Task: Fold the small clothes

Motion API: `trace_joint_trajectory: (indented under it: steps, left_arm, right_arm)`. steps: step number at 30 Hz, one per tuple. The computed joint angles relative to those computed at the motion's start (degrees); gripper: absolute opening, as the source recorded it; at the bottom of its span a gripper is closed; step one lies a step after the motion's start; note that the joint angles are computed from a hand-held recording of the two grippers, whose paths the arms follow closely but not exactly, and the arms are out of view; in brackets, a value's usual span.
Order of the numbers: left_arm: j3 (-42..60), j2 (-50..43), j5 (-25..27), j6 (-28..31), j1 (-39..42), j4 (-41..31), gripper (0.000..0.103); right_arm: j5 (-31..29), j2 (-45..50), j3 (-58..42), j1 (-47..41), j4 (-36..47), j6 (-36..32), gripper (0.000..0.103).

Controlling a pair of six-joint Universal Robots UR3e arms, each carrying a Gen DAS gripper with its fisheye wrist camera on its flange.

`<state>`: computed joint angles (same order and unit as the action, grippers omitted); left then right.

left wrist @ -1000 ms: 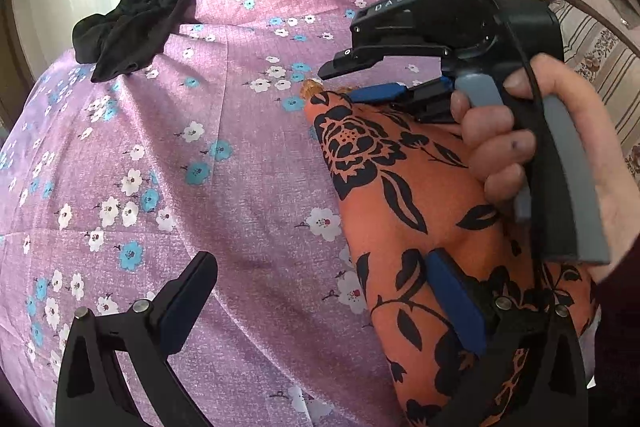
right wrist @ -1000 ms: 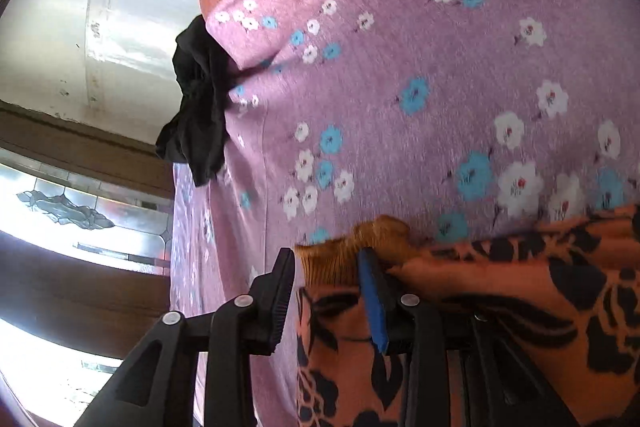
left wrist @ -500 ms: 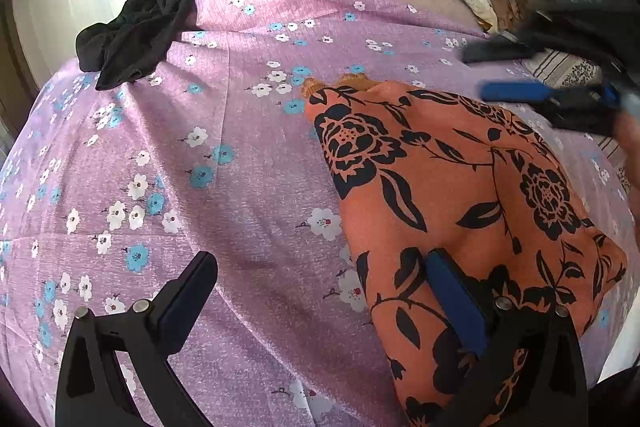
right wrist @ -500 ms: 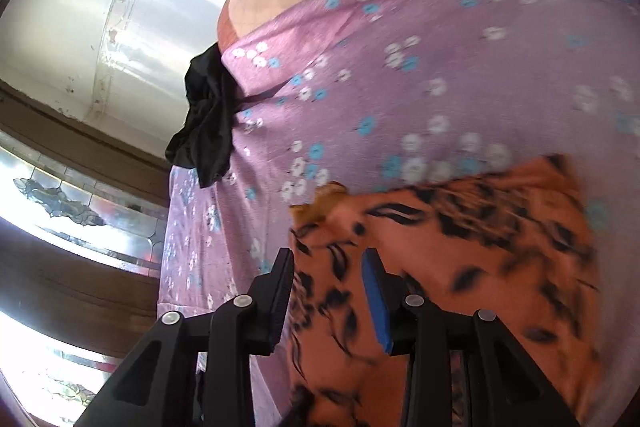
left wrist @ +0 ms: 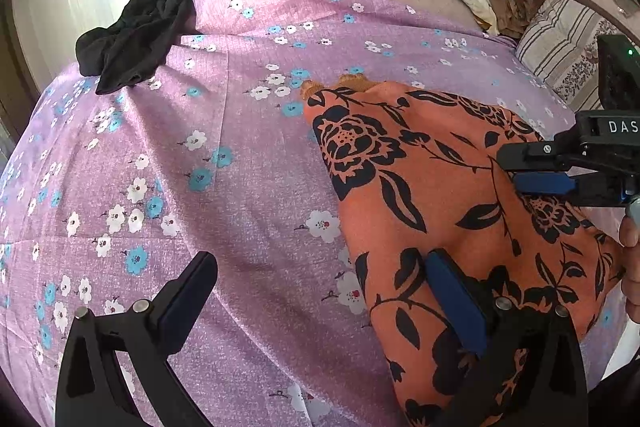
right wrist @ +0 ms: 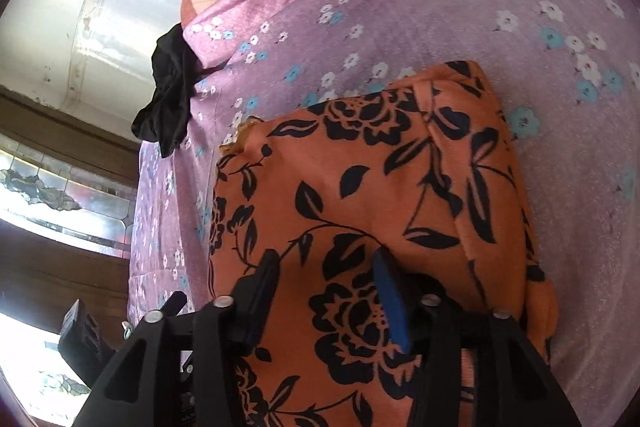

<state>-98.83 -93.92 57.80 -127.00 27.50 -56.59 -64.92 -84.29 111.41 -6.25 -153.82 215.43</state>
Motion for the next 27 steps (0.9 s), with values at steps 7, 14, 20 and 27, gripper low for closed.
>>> trace_joint_trajectory:
  steps: [7, 14, 20, 27]
  left_arm:
    - [-0.04, -0.08, -0.2, 0.22, 0.05, 0.13, 0.103]
    - [0.23, -0.14, -0.15, -0.03, -0.03, -0.34, 0.103]
    - [0.25, -0.46, -0.51, 0.06, -0.06, -0.04, 0.103]
    - [0.11, -0.71, -0.58, 0.21, -0.15, 0.44, 0.103]
  right_arm:
    - [-0.83, 1.46, -2.7, 1.52, 1.74, -2.2, 0.063]
    - [6.27, -1.55, 2.03, -3.1, -0.45, -1.43, 0.063]
    - [8.36, -4.53, 4.58, -4.97, -0.31, -3.47, 0.063]
    - [9.73, -6.35, 6.89, -6.96, -0.72, -4.43, 0.059]
